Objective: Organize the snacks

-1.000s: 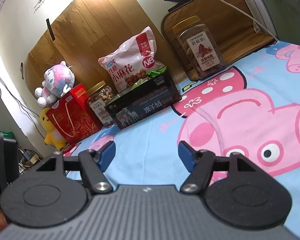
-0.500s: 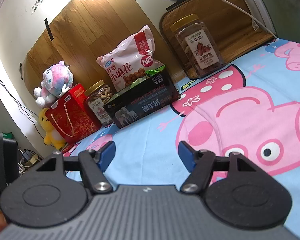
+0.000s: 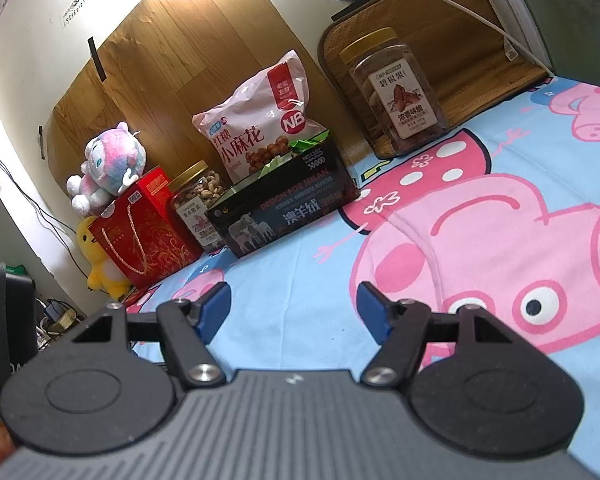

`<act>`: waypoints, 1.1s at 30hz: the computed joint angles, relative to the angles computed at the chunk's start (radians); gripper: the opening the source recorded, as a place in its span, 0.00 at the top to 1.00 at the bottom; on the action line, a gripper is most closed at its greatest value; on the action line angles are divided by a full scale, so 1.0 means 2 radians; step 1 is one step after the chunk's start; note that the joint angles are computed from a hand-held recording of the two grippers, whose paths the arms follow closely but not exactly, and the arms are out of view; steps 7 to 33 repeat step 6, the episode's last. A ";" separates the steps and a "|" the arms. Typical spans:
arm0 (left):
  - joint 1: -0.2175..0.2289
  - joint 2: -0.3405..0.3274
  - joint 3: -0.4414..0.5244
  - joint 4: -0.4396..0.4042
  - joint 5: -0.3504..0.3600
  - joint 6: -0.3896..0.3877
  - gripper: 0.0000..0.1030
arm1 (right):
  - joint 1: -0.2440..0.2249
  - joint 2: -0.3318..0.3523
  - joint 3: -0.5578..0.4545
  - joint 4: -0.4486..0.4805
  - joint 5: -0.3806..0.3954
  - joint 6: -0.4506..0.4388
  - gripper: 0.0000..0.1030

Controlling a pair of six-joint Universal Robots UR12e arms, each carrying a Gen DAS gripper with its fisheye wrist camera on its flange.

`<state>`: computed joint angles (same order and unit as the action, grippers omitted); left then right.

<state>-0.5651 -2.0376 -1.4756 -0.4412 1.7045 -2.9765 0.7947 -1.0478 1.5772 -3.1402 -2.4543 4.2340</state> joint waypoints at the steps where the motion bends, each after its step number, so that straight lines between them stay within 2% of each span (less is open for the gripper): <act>1: 0.000 0.000 0.000 0.000 -0.001 0.001 0.00 | 0.000 0.000 0.000 0.000 0.000 0.001 0.31; 6: 0.002 0.002 -0.004 0.015 -0.017 0.004 0.00 | -0.001 0.000 0.001 0.001 0.000 0.002 0.30; 33: 0.002 0.002 -0.004 0.015 -0.017 0.004 0.00 | -0.001 0.000 0.001 0.001 0.000 0.002 0.30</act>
